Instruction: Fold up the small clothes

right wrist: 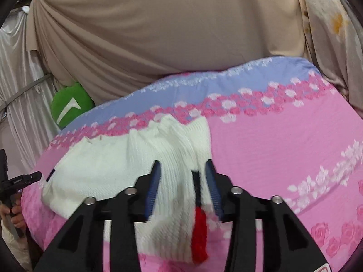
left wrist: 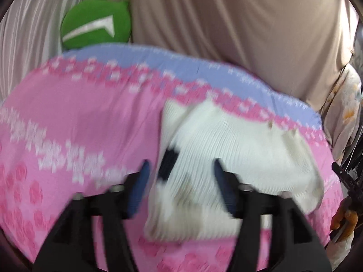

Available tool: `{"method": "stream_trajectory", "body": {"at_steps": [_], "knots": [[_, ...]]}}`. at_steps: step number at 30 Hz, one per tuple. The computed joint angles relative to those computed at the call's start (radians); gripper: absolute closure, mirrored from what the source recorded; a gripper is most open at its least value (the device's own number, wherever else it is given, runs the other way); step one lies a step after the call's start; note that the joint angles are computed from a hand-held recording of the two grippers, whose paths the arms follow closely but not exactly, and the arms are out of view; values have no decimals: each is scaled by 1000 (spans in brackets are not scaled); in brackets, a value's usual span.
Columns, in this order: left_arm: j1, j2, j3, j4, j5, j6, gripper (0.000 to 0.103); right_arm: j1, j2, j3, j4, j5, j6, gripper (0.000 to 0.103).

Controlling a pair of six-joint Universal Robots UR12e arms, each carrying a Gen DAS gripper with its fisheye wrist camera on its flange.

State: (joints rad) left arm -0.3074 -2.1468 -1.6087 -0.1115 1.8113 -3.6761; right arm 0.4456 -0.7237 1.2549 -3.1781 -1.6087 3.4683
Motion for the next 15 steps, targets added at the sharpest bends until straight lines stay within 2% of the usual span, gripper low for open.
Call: {"method": "stream_trajectory", "body": {"at_steps": [2, 5, 6, 7, 8, 9, 10, 12, 13, 15], "knots": [[4, -38, 70, -6, 4, 32, 31, 0, 41, -93, 71, 5, -65, 39], [33, -111, 200, -137, -105, 75, 31, -3, 111, -245, 258, 26, -143, 39], [43, -136, 239, -184, -138, 75, 34, -3, 132, -288, 312, 27, -167, 39], [50, -152, 262, -214, -155, 72, 48, -1, 156, -337, 374, 23, -194, 44], [58, -172, 294, -264, -185, 82, 61, -1, 173, -381, 449, 28, -224, 73], [62, -182, 309, -291, -200, 87, 98, -1, 191, -419, 495, 32, -257, 93], [65, -190, 324, -313, -208, 87, 97, -2, 196, -433, 499, 38, -266, 95], [65, -188, 323, -273, -185, 102, 97, -7, 184, -410, 410, 66, -256, 96], [63, -181, 317, -235, -147, 106, 98, -14, 174, -391, 340, 95, -218, 96], [68, -173, 309, -187, -124, 79, 98, -38, 167, -374, 247, 158, -103, 96]]}}
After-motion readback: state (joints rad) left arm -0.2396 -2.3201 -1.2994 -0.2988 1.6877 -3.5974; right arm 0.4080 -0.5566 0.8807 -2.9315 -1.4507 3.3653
